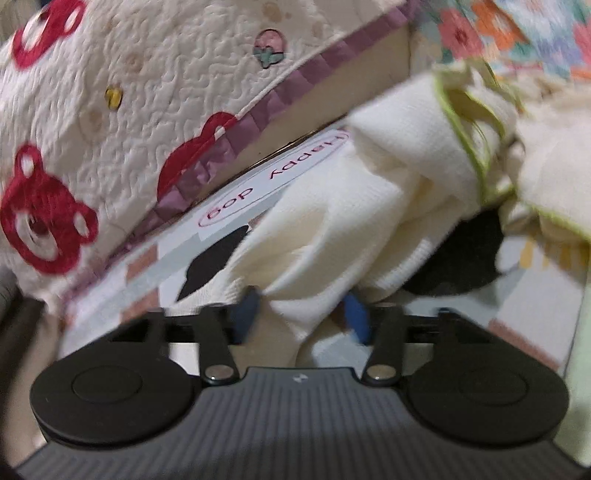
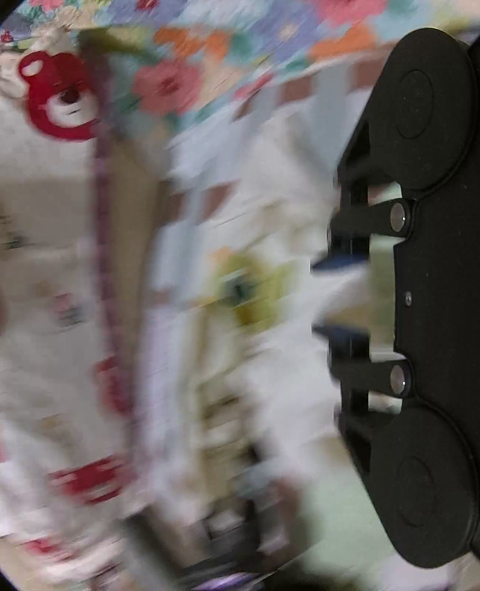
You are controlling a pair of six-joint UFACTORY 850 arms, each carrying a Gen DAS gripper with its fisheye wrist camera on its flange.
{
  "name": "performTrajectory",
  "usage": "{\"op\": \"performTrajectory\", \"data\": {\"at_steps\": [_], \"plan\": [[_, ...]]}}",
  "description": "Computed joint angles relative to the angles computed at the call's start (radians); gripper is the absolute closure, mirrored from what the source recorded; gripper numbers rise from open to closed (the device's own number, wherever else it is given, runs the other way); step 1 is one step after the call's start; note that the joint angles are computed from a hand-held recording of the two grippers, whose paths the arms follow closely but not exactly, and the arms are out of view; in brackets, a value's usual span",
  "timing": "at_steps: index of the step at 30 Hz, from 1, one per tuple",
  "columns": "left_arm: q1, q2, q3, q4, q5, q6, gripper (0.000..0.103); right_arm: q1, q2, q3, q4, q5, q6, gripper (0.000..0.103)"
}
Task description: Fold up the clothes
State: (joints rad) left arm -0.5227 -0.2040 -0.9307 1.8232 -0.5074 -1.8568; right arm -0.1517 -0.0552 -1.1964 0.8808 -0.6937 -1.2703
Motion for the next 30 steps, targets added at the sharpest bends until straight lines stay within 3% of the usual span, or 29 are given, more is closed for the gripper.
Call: {"op": "performTrajectory", "data": {"at_steps": [1,3,6,9,14,16,21,24,26,28,30], "plan": [[0.028,0.011,-0.003,0.009,0.056,-0.062,0.1,0.003,-0.035,-0.042,0.048,-0.018,-0.033,0.043],[0.09,0.043,-0.008,0.115,0.162,-0.271,0.101,0.036,-0.124,-0.134,0.018,0.01,-0.037,0.043],[0.147,0.054,-0.04,0.241,0.145,-0.51,0.101,0.117,-0.303,-0.334,-0.261,0.093,0.11,0.044],[0.175,0.033,-0.067,0.307,0.135,-0.586,0.1,0.155,-0.467,-0.536,-0.44,0.054,0.219,0.044],[0.204,0.025,-0.013,0.607,0.242,-0.852,0.098,0.19,-0.657,-0.796,-0.578,-0.102,0.314,0.044],[0.204,0.018,-0.005,0.606,0.268,-0.799,0.098,0.197,-0.731,-0.904,-0.605,-0.208,0.341,0.045],[0.206,-0.006,-0.026,0.505,0.249,-0.689,0.094,0.214,-0.817,-1.01,-0.651,-0.267,0.358,0.044],[0.208,0.011,-0.014,0.474,0.194,-0.679,0.082,0.218,-0.874,-1.086,-0.673,-0.294,0.387,0.042],[0.216,0.029,0.004,0.525,0.164,-0.727,0.066,0.22,-0.904,-1.13,-0.684,-0.323,0.383,0.041],[0.222,0.029,0.008,0.465,0.149,-0.66,0.056,0.224,-0.93,-1.168,-0.692,-0.346,0.366,0.039],[0.229,0.023,0.004,0.372,0.137,-0.565,0.05,0.228,-0.983,-1.248,-0.719,-0.379,0.386,0.028]]}}
